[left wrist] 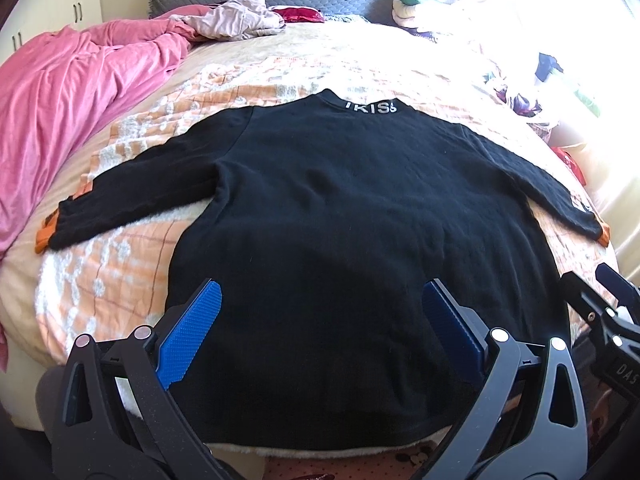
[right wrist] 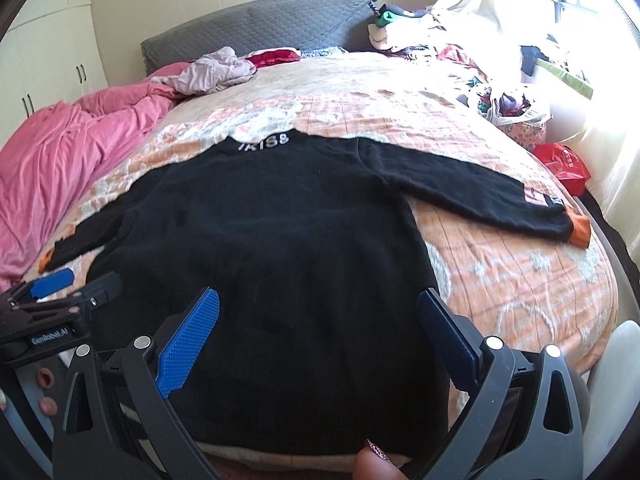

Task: Fold small clothes
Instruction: 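Move the right tool toward the orange cuff of a sleeve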

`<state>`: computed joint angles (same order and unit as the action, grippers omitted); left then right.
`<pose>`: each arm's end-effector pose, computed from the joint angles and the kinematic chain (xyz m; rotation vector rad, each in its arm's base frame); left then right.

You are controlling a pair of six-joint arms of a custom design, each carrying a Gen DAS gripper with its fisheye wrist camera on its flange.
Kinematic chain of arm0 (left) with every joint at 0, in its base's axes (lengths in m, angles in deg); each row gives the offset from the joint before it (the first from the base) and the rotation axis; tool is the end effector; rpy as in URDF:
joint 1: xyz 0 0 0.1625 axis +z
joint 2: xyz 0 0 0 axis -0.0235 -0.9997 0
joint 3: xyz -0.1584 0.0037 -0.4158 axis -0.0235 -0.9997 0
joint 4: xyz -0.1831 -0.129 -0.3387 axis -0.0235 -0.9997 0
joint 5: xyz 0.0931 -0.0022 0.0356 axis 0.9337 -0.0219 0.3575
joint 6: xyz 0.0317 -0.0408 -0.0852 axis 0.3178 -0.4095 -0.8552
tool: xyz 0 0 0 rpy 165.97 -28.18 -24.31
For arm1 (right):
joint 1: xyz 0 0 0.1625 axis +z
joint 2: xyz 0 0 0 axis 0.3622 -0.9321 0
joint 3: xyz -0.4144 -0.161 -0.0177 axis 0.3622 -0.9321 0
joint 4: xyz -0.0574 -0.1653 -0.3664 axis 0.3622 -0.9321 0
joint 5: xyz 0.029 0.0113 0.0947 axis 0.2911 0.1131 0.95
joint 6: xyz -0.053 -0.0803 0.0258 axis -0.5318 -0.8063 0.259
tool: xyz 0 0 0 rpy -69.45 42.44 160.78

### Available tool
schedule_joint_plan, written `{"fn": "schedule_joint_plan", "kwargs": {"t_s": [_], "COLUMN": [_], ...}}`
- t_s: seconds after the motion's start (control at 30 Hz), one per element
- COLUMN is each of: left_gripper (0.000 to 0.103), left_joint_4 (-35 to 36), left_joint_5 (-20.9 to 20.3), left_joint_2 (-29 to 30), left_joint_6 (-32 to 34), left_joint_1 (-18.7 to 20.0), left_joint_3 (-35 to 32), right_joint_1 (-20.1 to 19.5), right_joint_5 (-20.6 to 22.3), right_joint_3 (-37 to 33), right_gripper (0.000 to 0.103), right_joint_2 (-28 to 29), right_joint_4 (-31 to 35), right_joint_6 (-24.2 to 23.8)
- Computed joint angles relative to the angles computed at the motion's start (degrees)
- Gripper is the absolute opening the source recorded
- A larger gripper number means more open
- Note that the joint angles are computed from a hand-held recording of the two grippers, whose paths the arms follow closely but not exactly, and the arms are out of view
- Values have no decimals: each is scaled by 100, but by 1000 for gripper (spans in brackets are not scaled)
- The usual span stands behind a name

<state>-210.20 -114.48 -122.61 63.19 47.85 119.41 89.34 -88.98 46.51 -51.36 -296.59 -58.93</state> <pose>-0.2522 -0.5560 0.1410 0.7271 2.3804 -0.6359 0.2393 -0.4907 0.1822 -0.0427 -2.1323 1.1032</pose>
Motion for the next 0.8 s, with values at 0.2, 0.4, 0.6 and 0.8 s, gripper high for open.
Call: {"fn": "schedule_joint_plan", "kwargs": {"t_s": [0.2,0.4,0.6,0.8], "left_gripper": [95,95,95,95], "left_joint_4": [107,223,307,523], "left_joint_5": [-44,2,8,-64], "left_joint_2": [227,458,714,961], "left_joint_6": [22,70,143,146], "left_joint_1": [52,53,61,106], "left_joint_3": [-417,-861,-1299,-1750], "right_joint_1": [-68,-177,-296,-485], "right_joint_5": [-32,49,101,179], "right_joint_3": [-321,-698,-949,-1182], "right_gripper": [99,99,99,99], "right_joint_2": [-74,-180,-262,-368], "right_joint_4": [91,149,217,348], "right_joint_6": [-226,-525,-623,-559]}}
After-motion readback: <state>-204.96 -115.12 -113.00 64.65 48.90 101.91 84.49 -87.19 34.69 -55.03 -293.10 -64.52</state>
